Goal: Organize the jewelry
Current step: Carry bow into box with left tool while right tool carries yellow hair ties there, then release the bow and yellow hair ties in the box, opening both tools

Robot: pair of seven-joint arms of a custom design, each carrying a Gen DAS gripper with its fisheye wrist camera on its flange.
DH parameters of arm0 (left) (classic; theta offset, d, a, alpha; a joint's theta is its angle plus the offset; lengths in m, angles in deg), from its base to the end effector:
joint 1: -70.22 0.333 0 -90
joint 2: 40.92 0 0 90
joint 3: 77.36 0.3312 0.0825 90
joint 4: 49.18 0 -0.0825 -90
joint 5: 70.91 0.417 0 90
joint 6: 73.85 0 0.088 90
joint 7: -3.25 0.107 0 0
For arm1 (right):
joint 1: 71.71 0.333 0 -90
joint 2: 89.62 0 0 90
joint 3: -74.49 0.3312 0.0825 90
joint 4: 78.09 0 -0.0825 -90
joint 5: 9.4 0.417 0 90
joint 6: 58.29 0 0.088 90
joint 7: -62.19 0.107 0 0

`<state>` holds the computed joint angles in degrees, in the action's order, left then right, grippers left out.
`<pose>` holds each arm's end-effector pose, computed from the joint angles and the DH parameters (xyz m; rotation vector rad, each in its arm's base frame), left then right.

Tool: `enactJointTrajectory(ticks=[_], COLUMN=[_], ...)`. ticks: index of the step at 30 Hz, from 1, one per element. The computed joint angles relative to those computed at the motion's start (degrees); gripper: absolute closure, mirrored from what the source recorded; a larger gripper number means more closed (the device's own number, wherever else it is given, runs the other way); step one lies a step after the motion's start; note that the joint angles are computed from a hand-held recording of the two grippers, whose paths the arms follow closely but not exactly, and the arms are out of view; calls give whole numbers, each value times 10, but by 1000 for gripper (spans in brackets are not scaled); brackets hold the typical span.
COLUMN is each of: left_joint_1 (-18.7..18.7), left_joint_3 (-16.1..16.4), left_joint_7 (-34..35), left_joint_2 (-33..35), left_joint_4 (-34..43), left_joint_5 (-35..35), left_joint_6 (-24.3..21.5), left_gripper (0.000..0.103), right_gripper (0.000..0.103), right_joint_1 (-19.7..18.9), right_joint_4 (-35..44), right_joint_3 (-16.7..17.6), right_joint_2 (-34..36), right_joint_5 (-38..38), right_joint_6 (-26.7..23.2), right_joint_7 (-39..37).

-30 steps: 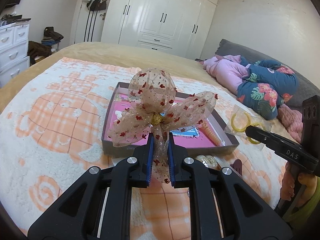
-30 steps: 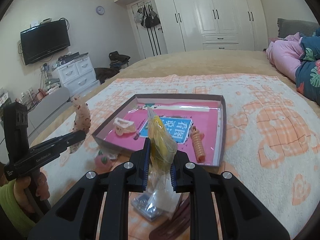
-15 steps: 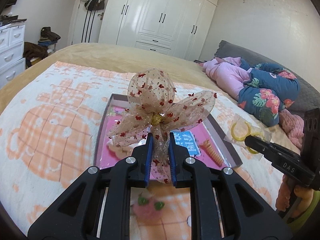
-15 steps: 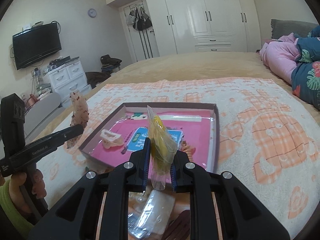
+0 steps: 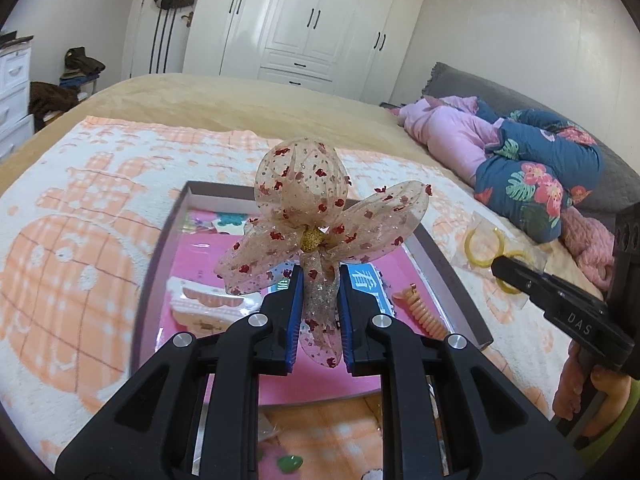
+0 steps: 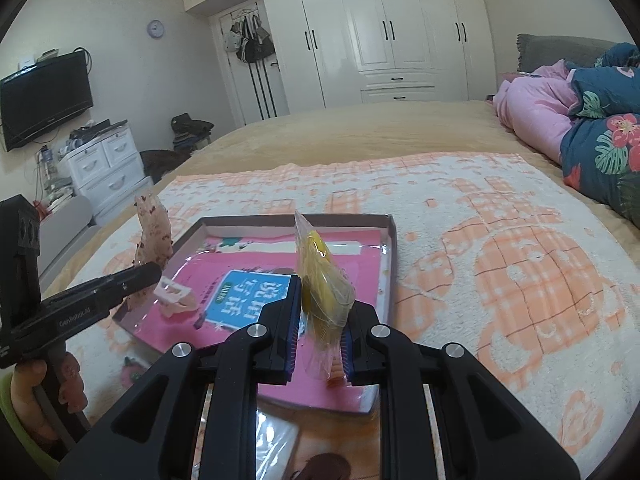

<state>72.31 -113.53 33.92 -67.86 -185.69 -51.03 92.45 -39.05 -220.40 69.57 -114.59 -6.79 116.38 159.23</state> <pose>0.3866 -0.3309 0.5612 -1.7707 1.6662 -1.1331 0.4297 0.2168 0.5651 -1.7601 1.2891 -0.4839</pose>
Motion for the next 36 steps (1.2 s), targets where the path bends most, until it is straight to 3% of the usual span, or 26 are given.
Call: enactJointTrajectory(ticks=[11, 19, 21, 26, 29, 30, 36], left_joint_1=[-26, -58, -62, -67, -70, -69, -67], left_joint_3=[21, 49, 52, 55, 57, 55, 50], left_joint_7=[5, -6, -10, -20, -24, -27, -28], left_joint_2=[59, 74, 74, 70, 61, 56, 33], left_joint_4=[23, 26, 25, 23, 17, 16, 5], left_joint_5=[20, 40, 44, 54, 55, 56, 46], left_joint_6=[-22, -34, -36, -39, -36, -37, -41], left_gripper=[93, 85, 78, 73, 68, 66, 55], right_gripper=[86, 85, 85, 85, 74, 67, 55], right_joint_1=[-48, -91, -94, -95, -87, -83, -64], right_joint_4=[37, 58, 58, 54, 48, 46, 23], right_joint_3=[33, 75, 78, 77, 68, 65, 52], right_joint_2=[61, 97, 99, 98, 92, 90, 64], right_joint_5=[-19, -62, -68, -74, -66, -62, -49], right_joint_6=[-13, -21, -22, -23, -20, -18, -6], right_joint_7=[25, 59, 65, 73, 70, 67, 52])
